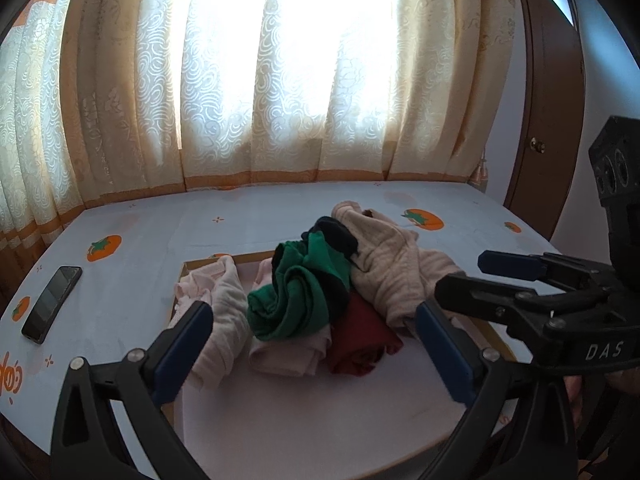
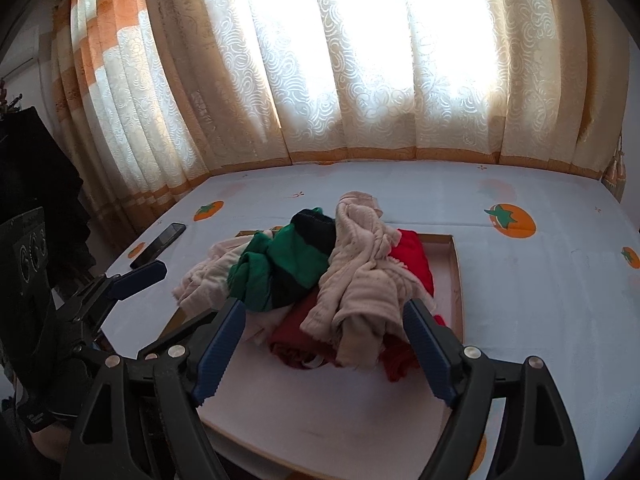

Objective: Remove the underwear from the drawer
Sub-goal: 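Withdraw both tools from the tray and lower them into the drawer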

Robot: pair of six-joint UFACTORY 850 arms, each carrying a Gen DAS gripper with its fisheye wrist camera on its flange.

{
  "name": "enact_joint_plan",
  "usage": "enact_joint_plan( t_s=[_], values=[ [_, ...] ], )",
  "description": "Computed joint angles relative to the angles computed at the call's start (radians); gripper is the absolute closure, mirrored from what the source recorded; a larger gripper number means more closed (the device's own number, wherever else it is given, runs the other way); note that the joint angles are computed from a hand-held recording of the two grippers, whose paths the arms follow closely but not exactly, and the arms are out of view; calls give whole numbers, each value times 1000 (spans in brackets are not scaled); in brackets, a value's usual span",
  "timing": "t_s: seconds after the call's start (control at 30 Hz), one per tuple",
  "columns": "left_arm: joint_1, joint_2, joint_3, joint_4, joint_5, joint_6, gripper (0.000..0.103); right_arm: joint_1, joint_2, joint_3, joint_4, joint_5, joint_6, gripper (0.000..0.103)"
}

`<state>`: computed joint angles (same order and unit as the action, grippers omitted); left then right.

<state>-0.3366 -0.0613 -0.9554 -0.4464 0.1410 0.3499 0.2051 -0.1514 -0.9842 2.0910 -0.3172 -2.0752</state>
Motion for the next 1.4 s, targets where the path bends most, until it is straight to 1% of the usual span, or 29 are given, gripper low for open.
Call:
enact_joint_plan(
  t_s=[0.07,0.13,0.23,0.37,0.53,0.87,0.93,1.03,1.2,1.4],
  values=[
    [-2,16,15,38,-1,-43,1,1,13,16,12,-9,-15,20],
    [-3,31,30,115,-5,-120,1,4,27,32,35,-12,-43,20],
    [-10,50,48,158,1,-157,1,5,46,55,48,-22,-60,20],
    [-17,74,69,171,2,-167,1,9,72,89,93,-33,-101,20],
    [-21,109,102,280,2,-275,1,6,107,131,94,-50,-97,19],
    [-35,207,179,501,6,-498,1,13,205,226,150,-76,-151,18],
    [-38,226,192,508,8,-501,1,16,222,241,157,-77,-155,17],
    [-48,253,212,465,13,-454,1,18,247,266,174,-85,-168,17],
    [-48,288,246,555,25,-547,1,22,281,303,203,-99,-191,16],
    [-54,330,300,595,38,-594,1,26,316,360,230,-127,-215,16]
  ],
)
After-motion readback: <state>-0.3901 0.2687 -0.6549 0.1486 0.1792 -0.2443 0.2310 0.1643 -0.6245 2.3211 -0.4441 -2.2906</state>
